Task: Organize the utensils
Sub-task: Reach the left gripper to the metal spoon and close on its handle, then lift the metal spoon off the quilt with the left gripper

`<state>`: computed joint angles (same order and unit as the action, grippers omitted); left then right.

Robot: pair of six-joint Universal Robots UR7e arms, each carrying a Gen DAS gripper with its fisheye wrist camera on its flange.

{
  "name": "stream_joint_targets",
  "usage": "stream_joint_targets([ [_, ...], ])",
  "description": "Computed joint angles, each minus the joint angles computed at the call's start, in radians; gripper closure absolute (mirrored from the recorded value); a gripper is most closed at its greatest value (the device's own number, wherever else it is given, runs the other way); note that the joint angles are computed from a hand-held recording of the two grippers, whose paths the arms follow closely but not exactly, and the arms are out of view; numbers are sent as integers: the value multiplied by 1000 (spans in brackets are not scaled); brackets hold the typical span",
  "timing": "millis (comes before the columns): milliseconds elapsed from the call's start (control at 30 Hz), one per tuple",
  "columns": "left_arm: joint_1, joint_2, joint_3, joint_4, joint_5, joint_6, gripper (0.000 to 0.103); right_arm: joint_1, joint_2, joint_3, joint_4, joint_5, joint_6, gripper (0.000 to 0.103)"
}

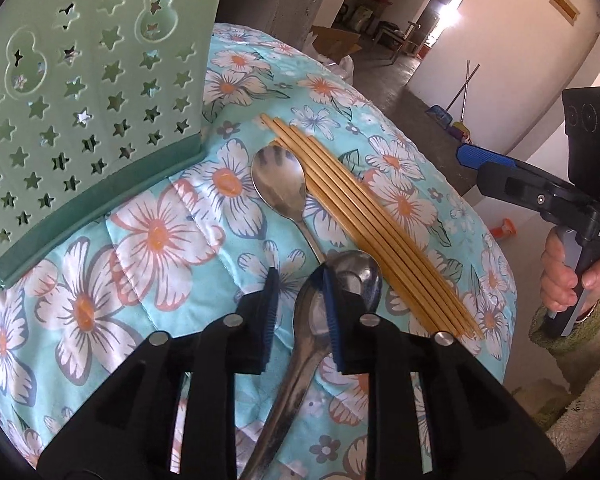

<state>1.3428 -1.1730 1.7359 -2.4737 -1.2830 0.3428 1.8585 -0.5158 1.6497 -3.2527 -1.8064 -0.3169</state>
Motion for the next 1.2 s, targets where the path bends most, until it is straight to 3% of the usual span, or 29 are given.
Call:
stream_joint_targets([
  [33,-4,-4,4,-5,13,13,64,1,2,-1,0,-2,1,37],
  [67,-8,-9,8,-4,33,24,61,1,2,0,2,-2,1,37],
  [267,-3,-63,50,84,61,10,62,2,4,-1,7,-9,5,37],
  [333,-18,-89,94,71,108,16,68,2,5,-4,12,-9,8,37],
  [400,-37,-108,138,43,168,14,82,4,7,-7,15,-7,12,37],
  [567,-77,-155,223,-6,257,-43,95,14,8,-1,1,-4,11,37],
  [767,-85,-251,311,-22,297,-297,99,22,5,12,-5,-14,5,37],
  [867,-72,-316,358,-28,273,-460,99,22,8,11,2,-9,7,37],
  [967,-60,-358,393,-53,230,-501,98,24,14,5,13,-1,10,37],
  [1033,-63,-366,405,-70,238,-489,92,26,18,1,20,4,11,37],
  [1200,-72,-368,383,-79,247,-377,67,34,20,2,13,3,4,37],
])
